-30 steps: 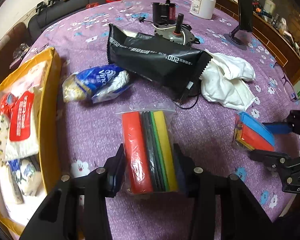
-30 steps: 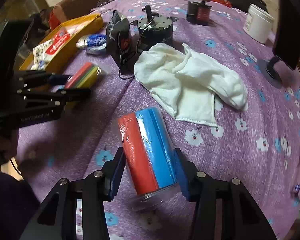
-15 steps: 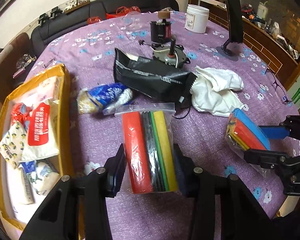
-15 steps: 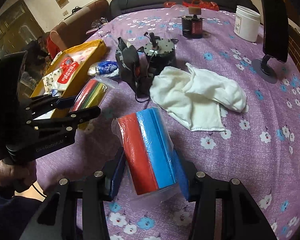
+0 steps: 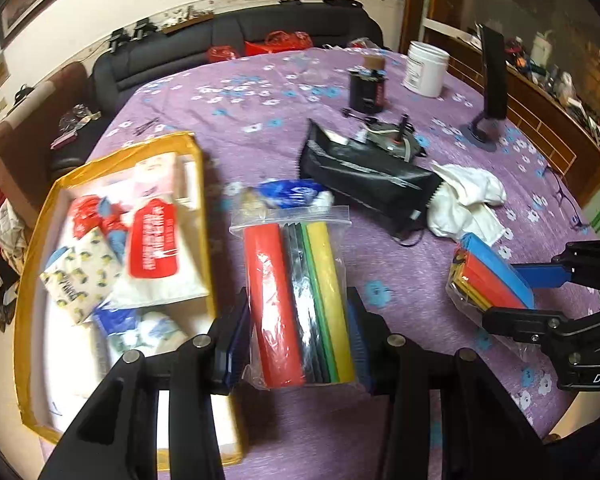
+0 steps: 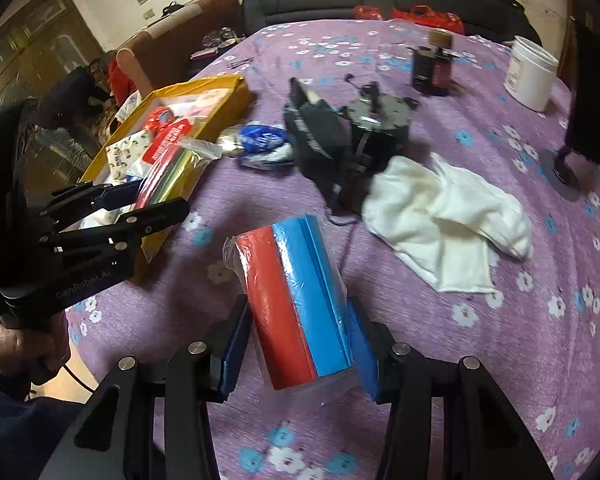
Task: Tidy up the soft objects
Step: 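Lower both sponge bags into the tray and open both tools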
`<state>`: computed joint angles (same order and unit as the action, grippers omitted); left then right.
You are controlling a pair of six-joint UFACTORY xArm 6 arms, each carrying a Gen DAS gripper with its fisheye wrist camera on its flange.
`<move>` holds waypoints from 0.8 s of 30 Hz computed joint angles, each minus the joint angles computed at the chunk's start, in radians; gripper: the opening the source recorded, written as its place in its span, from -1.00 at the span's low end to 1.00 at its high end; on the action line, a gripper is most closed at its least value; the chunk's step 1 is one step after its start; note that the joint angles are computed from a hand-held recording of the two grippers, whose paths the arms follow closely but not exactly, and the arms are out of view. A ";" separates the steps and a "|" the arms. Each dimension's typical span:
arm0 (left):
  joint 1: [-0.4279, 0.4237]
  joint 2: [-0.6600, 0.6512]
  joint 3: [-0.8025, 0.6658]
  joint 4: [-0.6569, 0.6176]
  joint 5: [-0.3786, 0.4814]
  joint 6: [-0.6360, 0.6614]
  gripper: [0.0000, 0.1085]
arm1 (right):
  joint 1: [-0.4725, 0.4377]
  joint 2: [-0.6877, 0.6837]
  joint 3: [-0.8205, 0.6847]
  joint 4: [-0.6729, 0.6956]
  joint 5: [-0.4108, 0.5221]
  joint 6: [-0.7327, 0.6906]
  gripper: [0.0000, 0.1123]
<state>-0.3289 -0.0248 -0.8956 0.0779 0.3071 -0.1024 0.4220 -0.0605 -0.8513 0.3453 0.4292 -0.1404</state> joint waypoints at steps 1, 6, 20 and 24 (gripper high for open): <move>0.007 -0.006 0.007 -0.001 -0.004 -0.002 -0.21 | 0.007 0.009 -0.013 -0.011 0.005 0.009 -0.07; 0.056 -0.042 0.045 -0.045 -0.020 0.031 -0.21 | 0.041 0.052 -0.075 -0.051 0.023 0.041 -0.07; 0.222 -0.090 0.106 -0.182 -0.022 0.188 -0.21 | 0.160 0.242 -0.331 -0.114 0.068 0.101 -0.07; 0.261 -0.091 0.115 -0.225 -0.020 0.228 -0.21 | 0.191 0.309 -0.422 -0.124 0.093 0.108 -0.07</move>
<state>-0.0675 -0.1160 -0.7804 -0.1476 0.2868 0.1258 0.6127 0.2482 -1.2735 0.2211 0.5225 -0.0321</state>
